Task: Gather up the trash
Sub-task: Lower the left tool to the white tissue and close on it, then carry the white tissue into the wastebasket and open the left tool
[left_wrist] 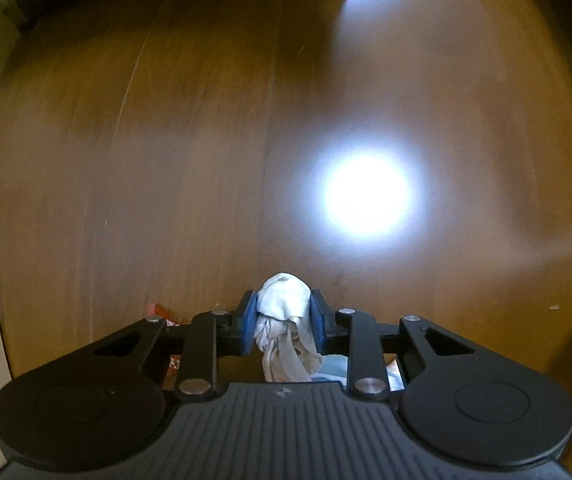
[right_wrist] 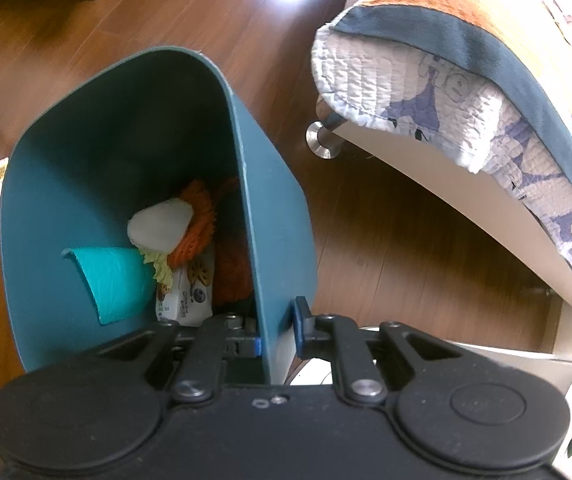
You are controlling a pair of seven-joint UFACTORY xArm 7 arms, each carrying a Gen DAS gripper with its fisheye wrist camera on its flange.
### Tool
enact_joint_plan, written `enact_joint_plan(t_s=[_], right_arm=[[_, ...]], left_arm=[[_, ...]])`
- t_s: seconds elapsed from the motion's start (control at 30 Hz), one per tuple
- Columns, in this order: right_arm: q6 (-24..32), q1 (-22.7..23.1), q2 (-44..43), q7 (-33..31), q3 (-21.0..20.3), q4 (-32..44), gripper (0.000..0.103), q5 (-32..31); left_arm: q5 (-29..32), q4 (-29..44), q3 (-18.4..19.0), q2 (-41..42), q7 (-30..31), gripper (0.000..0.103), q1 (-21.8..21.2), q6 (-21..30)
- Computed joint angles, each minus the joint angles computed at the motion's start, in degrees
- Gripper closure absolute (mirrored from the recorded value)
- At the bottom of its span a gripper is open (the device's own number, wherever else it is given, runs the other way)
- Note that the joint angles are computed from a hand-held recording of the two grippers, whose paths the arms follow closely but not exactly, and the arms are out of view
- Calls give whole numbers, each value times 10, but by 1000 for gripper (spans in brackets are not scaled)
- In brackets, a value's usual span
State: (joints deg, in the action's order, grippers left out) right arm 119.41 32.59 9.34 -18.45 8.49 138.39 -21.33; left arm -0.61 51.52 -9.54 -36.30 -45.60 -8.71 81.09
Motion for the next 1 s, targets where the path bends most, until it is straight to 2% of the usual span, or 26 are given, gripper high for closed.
enact_joint_plan(t_s=[0.17,0.33,0.5,0.6,0.7,0.87,1.0], right_arm=[[1,-7,6,19,-6,12,90,11],[8,-11,9,28,-9,20,90,18],[18,-23,22,43,-19,43,90,35],[9,-33,17,52,-23,33,91,47],[1,-48,5,63,-23,16,91,63],[-2,-73,-14,72,-19,-11,90,80],[6,-86,-26,75,-14,-23,89,89]], left_arm=[[15,95,-16,23,28,76,-13,10],[7,202,-36,68,52,76,-36,-18],[9,322,-61,145,84,76,-66,-46],[22,417,-84,210,90,76,-90,-44],[37,498,-95,269,101,76,-122,-47],[98,664,-117,394,108,76,-196,-36],[144,797,-109,500,103,76,-266,-14]])
